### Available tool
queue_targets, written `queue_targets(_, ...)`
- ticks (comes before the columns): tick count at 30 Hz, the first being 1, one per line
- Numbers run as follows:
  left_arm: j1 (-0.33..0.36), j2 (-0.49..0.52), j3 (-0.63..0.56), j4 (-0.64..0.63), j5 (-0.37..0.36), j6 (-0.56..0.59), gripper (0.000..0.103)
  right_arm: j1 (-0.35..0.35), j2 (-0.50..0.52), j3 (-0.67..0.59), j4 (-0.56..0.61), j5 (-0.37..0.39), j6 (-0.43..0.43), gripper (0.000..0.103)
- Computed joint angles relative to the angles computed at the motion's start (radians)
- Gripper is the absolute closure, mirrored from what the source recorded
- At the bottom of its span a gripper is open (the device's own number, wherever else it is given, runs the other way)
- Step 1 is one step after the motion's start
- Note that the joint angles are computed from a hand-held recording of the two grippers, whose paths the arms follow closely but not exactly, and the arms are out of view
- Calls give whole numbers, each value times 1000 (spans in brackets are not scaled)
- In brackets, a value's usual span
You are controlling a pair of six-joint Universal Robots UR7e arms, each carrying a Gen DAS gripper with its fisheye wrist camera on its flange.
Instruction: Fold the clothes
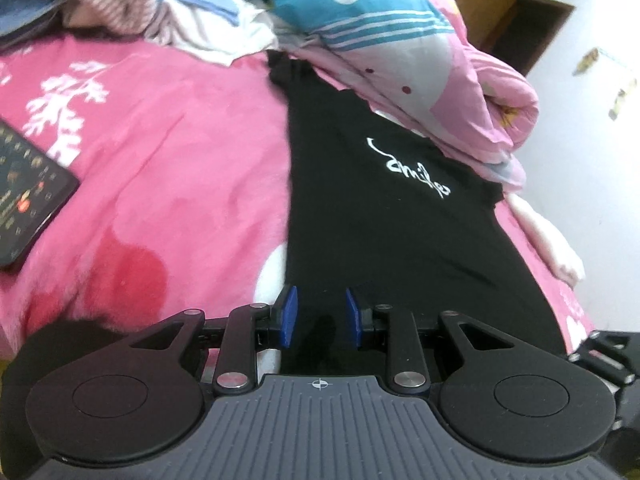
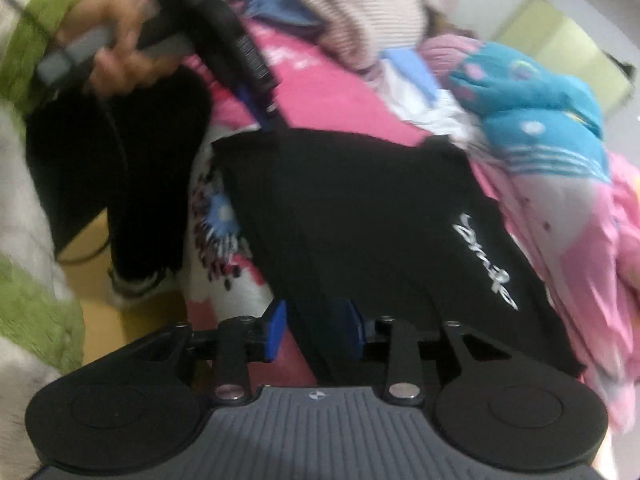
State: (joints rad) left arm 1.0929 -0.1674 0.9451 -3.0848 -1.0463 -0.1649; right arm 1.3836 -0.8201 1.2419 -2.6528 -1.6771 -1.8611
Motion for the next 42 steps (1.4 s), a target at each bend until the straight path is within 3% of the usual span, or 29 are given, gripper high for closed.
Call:
queue_targets(10,26,-19,21,12,-59,-70,77,-16,86,14,-204,-36,-303,68)
queue_targets(14,32,-22,24,10,-77,-76,77,-36,98,48,-302,10,-402,70)
queue_targets(17,34,-21,23,10,-81,-74,77,-36,95,46,-293,15,-379,74)
queue_targets(21,34,-23,26,7,-82,-69,77,-26,81,25,-227,8,-287,97)
queue_targets(23,35,-24,30,3,-83,-68,77,-22,77,9,-192,9,-241,101)
queue_targets(28,36,-23,27,6,-82,-65,77,-17,81,-30,-93,-26,-177,102)
queue_targets(30,35,-22,24,9,-81,-61,77,-21,78,-14,-100,-32,-208,102)
queue_targets(34,33,-26,33,-1,-80,-55,77,-20,81,-25,-70,-49,-181,102)
queue_targets(38,30,-44,70,-29,-87,-44,77,-18,68,3,-110,-36,-183,102)
queue_targets(42,31,-55,90,-45,-91,-36,77,-9,39,19,-82,-1,-126,92)
